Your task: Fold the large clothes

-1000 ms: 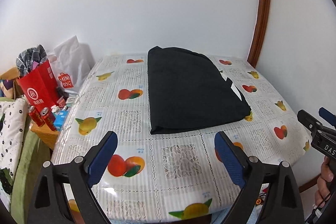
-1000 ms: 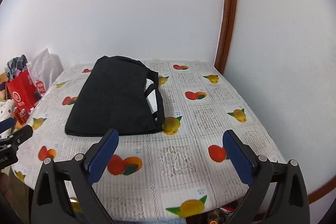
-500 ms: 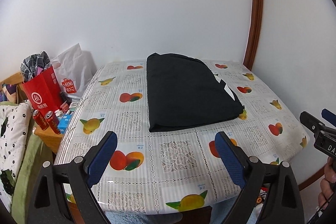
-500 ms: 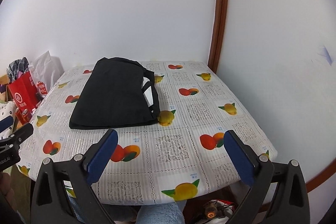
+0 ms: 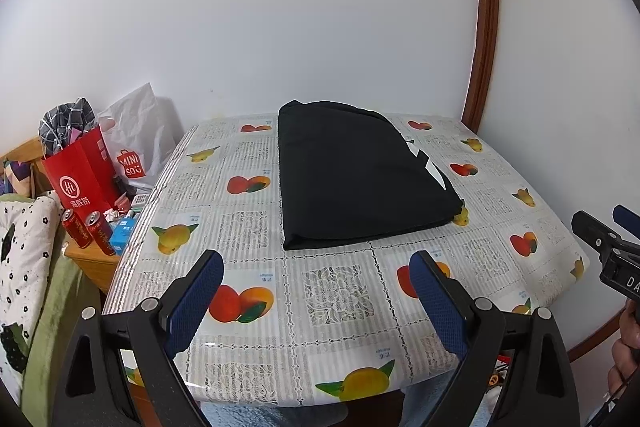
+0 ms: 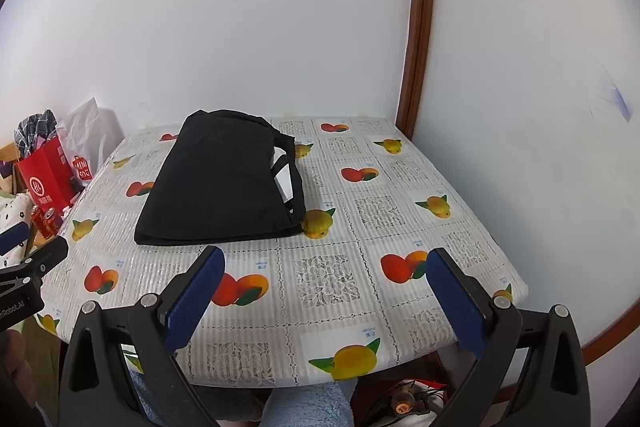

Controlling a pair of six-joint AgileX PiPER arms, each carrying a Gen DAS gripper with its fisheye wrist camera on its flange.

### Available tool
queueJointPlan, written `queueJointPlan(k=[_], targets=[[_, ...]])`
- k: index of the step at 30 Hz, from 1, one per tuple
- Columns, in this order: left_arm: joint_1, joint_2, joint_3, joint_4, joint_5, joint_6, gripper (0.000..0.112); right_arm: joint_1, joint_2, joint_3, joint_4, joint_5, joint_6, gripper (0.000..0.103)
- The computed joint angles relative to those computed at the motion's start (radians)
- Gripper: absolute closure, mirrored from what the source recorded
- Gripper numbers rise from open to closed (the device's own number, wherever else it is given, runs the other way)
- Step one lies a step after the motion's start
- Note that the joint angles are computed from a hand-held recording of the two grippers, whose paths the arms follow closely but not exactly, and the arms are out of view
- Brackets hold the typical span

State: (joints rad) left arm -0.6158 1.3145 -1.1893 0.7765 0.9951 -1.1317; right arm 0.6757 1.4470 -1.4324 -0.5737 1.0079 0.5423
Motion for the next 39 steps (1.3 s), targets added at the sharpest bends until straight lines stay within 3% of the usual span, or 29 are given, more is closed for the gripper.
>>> queueJointPlan(k=[39], targets=[[0.01, -0.017, 0.004, -0.004, 0.003, -0.008, 0.018, 0.024, -0.012, 0.023, -0.021, 0.013, 0.035, 0.004]])
